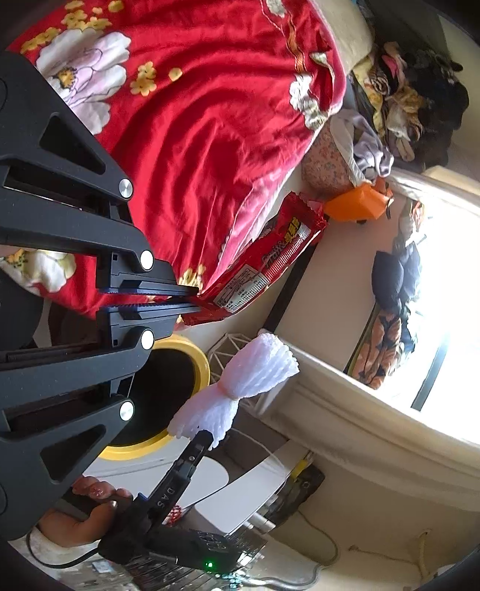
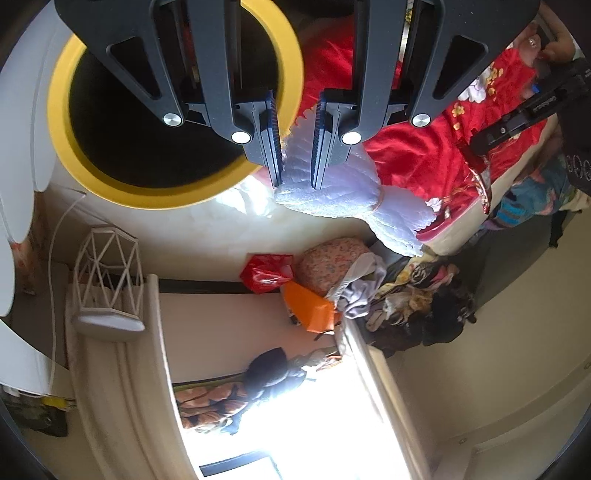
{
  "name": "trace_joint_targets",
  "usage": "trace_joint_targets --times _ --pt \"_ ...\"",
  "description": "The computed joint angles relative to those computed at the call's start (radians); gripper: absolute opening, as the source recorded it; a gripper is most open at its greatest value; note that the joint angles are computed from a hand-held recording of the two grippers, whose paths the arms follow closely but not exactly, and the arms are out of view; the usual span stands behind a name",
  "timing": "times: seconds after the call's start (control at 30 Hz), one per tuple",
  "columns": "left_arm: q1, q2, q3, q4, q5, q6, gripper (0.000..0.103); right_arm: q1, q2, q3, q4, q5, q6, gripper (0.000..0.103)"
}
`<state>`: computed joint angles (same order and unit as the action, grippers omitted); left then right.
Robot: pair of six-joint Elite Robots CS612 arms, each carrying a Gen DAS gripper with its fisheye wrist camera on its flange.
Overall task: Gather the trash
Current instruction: 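Lift and carry the red wrapper and white lace bow over the bin with both tools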
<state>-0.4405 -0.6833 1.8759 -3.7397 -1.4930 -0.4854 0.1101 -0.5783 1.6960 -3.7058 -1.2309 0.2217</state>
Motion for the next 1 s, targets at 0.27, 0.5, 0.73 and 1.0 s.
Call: trace_joint_targets --times 0.27,0.5,0.73,1.0 --pt "-0.017 -0.005 0.002 -0.005 -0.007 0.026 0.002 -0.010 -0.013 0.043 -0.046 -0.036 0.015 0.015" --pt "-0.029 -0.006 -0.004 -0.001 -0.021 0.047 0.002 -0.015 -0.019 0.061 -0.068 -0.061 0.018 0.015" --pt "-0.044 -0.004 -0.015 0.010 -0.039 0.073 0.002 -0.026 -0.022 0.080 -0.087 -0.077 0.035 0.015" --pt "-0.063 0.000 -0.028 0.030 -0.059 0.104 0.002 -0.042 -0.021 0.098 -0.103 -0.091 0.051 0.015"
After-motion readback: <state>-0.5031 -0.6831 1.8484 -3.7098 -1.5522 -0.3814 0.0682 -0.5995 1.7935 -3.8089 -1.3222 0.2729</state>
